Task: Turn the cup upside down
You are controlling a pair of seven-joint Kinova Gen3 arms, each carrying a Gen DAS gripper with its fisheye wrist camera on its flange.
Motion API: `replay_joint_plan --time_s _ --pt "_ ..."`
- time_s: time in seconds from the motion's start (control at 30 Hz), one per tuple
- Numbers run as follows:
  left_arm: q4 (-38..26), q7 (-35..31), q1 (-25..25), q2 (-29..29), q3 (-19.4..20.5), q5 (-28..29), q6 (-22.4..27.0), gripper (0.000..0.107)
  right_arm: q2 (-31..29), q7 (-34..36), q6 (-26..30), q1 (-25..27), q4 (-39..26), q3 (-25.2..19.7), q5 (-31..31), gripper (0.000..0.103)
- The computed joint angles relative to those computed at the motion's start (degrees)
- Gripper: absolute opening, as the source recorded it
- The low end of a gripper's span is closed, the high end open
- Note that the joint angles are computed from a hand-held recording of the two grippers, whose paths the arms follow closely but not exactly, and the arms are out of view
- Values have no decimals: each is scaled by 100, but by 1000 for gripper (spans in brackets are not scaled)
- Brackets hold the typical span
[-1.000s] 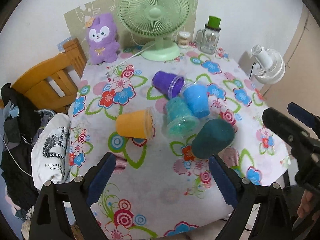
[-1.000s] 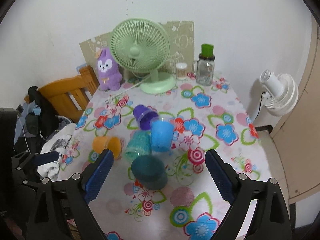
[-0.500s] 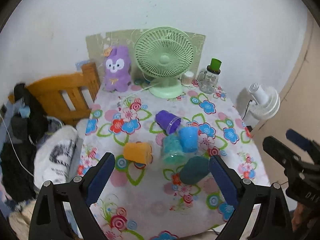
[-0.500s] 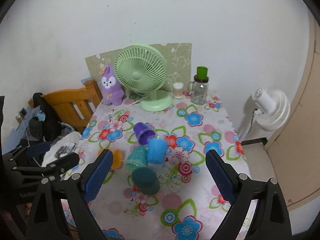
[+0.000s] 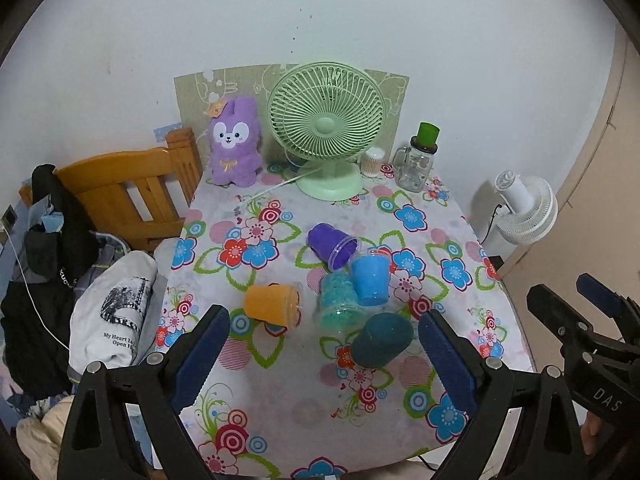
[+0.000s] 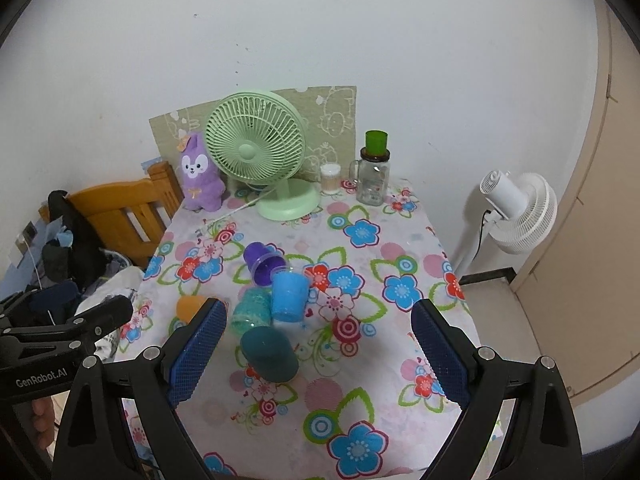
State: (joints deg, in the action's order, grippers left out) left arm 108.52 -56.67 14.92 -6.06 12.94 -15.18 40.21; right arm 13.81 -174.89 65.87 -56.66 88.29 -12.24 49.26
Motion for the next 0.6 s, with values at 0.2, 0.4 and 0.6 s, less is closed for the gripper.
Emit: replay_joint_plan --time_s 0.2,0.4,0.6 --pt "-62 164 45 27 8 -71 113 97 -27 -5 -38 32 11 -11 -86 95" --pt "-59 250 55 17 21 -108 126 97 -20 48 -56 44 4 -20 -117 95" --pt "-19 221 48 -22 22 -63 67 97 8 141 -54 33 -25 -13 -174 95"
